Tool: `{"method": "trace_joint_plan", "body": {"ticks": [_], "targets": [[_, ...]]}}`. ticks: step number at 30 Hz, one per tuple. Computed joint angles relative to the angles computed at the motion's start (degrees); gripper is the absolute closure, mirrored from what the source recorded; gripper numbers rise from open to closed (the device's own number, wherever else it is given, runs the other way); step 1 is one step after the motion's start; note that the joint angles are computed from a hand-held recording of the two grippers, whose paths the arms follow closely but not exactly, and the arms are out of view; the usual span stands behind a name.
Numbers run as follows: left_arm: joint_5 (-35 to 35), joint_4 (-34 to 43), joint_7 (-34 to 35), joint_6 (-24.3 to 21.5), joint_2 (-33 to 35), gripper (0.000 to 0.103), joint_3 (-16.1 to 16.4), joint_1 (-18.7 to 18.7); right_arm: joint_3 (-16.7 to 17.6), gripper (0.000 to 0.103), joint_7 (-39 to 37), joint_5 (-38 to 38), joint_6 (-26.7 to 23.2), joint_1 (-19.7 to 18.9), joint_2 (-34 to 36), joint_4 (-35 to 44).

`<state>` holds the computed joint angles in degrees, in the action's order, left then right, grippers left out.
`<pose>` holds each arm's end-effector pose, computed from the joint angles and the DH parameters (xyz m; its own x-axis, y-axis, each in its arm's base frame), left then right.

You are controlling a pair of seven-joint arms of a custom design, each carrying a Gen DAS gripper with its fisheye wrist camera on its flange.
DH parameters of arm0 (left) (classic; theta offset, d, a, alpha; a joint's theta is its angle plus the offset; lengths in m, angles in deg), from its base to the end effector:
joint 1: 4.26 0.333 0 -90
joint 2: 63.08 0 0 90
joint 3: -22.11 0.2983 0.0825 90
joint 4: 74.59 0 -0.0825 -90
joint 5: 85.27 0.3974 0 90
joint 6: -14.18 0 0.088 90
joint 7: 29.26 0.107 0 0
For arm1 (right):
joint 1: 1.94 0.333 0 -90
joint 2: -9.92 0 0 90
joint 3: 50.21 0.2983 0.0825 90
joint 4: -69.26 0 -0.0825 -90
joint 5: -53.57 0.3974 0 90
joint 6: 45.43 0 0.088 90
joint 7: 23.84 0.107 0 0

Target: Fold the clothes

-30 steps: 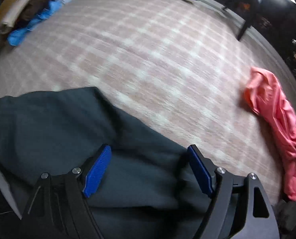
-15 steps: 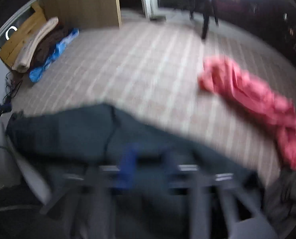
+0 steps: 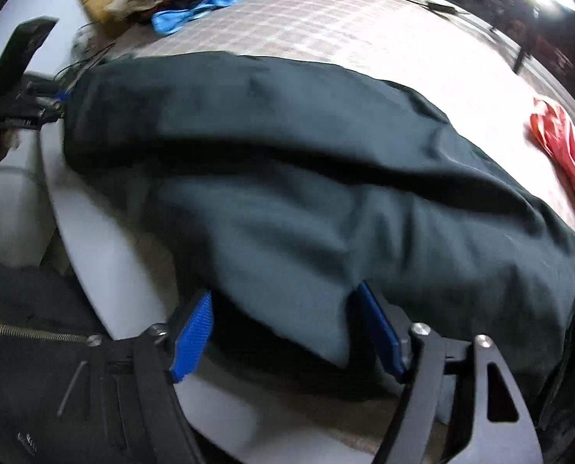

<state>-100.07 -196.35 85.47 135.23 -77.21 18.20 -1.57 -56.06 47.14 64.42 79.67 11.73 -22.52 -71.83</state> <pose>0.5215 -0.0249 0.5180 -0.3523 -0.9287 0.1155 -0.9056 0.3072 -0.2926 0.4232 0.0627 0.5021 0.3968 -0.9083 -0.1327 -0.8829 -0.3381 -0.3259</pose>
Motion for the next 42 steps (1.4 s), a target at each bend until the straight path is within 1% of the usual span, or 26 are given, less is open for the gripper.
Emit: {"method": "trace_joint_plan", "body": {"ticks": [1, 4, 7, 9, 10, 12, 13, 14, 15, 16, 17, 18, 19, 20, 21, 23, 24, 27, 30, 31, 34, 36, 37, 39, 41, 42], "targets": [[-0.06, 0.23, 0.11, -0.19, 0.03, 0.089, 0.07, -0.11, -1.67, 0.102, 0.28, 2.73, -1.27, 0.29, 0.48, 1.05], [-0.33, 1.01, 0.47, -0.86, 0.18, 0.091, -0.03, -0.09, -3.84, 0.101, 0.69, 7.21, -0.51, -0.82, -2.33, 1.44], [-1.25, 2.34, -2.08, -1.70, -0.67, 0.093, 0.72, 0.84, -3.70, 0.101, 1.59, 6.65, 1.53, -2.30, -4.38, 3.31], [-1.43, 4.39, -3.58, -2.22, -0.56, 0.101, 1.02, 1.41, -4.74, 0.101, 1.06, 7.02, 3.15, -2.31, -3.18, 6.61], [-1.00, 6.02, -3.85, -1.75, -0.04, 0.101, 0.88, 1.50, -5.19, 0.101, 0.52, 7.50, 3.63, -2.44, -1.79, 9.31], [0.64, 9.81, -4.45, 0.50, 2.17, 0.100, 0.26, 1.39, -0.86, 0.101, -1.19, 9.17, 7.41, -7.91, 3.67, 15.07], [2.52, 13.17, -6.52, 2.00, 4.88, 0.098, -0.49, 1.55, -0.07, 0.101, 0.02, 6.73, 9.52, -9.46, 8.61, 20.08], [4.96, 17.10, -9.20, 3.25, 8.05, 0.083, -1.14, 1.56, -0.83, 0.101, 5.24, 1.13, 13.03, -9.01, 13.62, 24.58], [10.24, 20.55, -13.49, 5.09, 11.21, 0.054, -2.01, 1.38, -3.39, 0.101, 11.45, -6.02, 16.13, -6.78, 18.62, 29.27], [17.02, 24.89, -18.61, 5.65, 14.93, 0.046, -2.59, 0.76, -4.27, 0.099, 16.06, -11.63, 16.47, -6.56, 23.62, 34.28], [22.21, 27.40, -22.65, 8.16, 17.52, 0.045, -1.66, -0.95, -3.14, 0.097, 19.66, -15.61, 13.61, -8.10, 28.42, 39.28], [23.38, 28.37, -23.08, 7.48, 18.11, 0.045, -2.60, -0.67, -0.01, 0.097, 22.91, -20.02, 10.24, -11.30, 32.89, 44.28], [21.31, 27.34, -20.97, 7.63, 17.18, 0.044, -2.64, -0.90, 1.93, 0.094, 24.46, -22.94, 7.66, -13.20, 36.09, 47.88], [19.27, 26.28, -18.89, 7.84, 16.25, 0.043, -2.66, -1.16, 1.99, 0.087, 23.40, -23.13, 5.18, -13.13, 37.28, 49.48], [17.22, 25.32, -16.82, 7.90, 15.37, 0.038, -2.68, -1.43, 2.06, 0.081, 22.32, -22.48, 4.13, -13.29, 37.14, 49.08], [13.97, 21.49, -12.66, 8.11, 12.46, 0.033, -2.84, -2.08, 1.96, 0.059, 18.79, -16.70, 5.06, -14.12, 32.76, 42.63], [13.00, 18.15, -10.60, 8.32, 10.14, 0.033, -3.00, -2.53, 1.69, 0.056, 16.87, -13.76, 5.27, -14.35, 30.68, 39.63], [8.77, 11.79, -6.05, 6.06, 5.40, 0.033, -3.32, -4.06, 0.60, 0.054, 12.32, -5.46, 3.36, -14.15, 25.49, 32.50], [4.04, 7.38, -4.25, 2.00, 2.85, 0.028, -3.81, -5.88, 0.61, 0.047, 15.12, -6.98, 3.61, -14.08, 20.75, 24.71], [4.16, 6.59, -4.85, 1.67, 3.00, 0.028, -4.29, -6.21, 0.39, 0.043, 16.09, -7.28, 3.45, -14.15, 19.43, 22.56], [6.77, 5.75, -8.06, 2.08, 5.31, 0.028, -5.96, -7.09, -1.10, 0.042, 17.17, -5.15, 2.09, -14.06, 16.44, 18.04], [10.68, 7.13, -11.96, 3.68, 8.21, 0.030, -6.89, -7.52, -0.90, 0.042, 19.67, -7.87, 2.64, -15.06, 15.65, 16.05], [11.91, 8.52, -14.13, 4.16, 9.97, 0.033, -7.00, -7.74, -0.63, 0.042, 21.18, -9.94, 3.21, -15.63, 15.54, 15.35], [8.87, 11.36, -14.05, 4.02, 12.49, 0.063, -6.19, -8.07, -0.73, 0.042, 21.95, -11.92, 5.30, -15.87, 16.20, 14.80], [3.97, 14.16, -11.64, 2.42, 13.58, 0.075, -5.15, -7.73, -1.43, 0.043, 20.10, -11.29, 6.91, -15.33, 16.95, 14.64], [1.56, 15.63, -10.49, 1.44, 14.11, 0.077, -4.73, -7.43, -1.82, 0.048, 18.53, -10.39, 7.40, -14.94, 17.30, 14.68]]}}
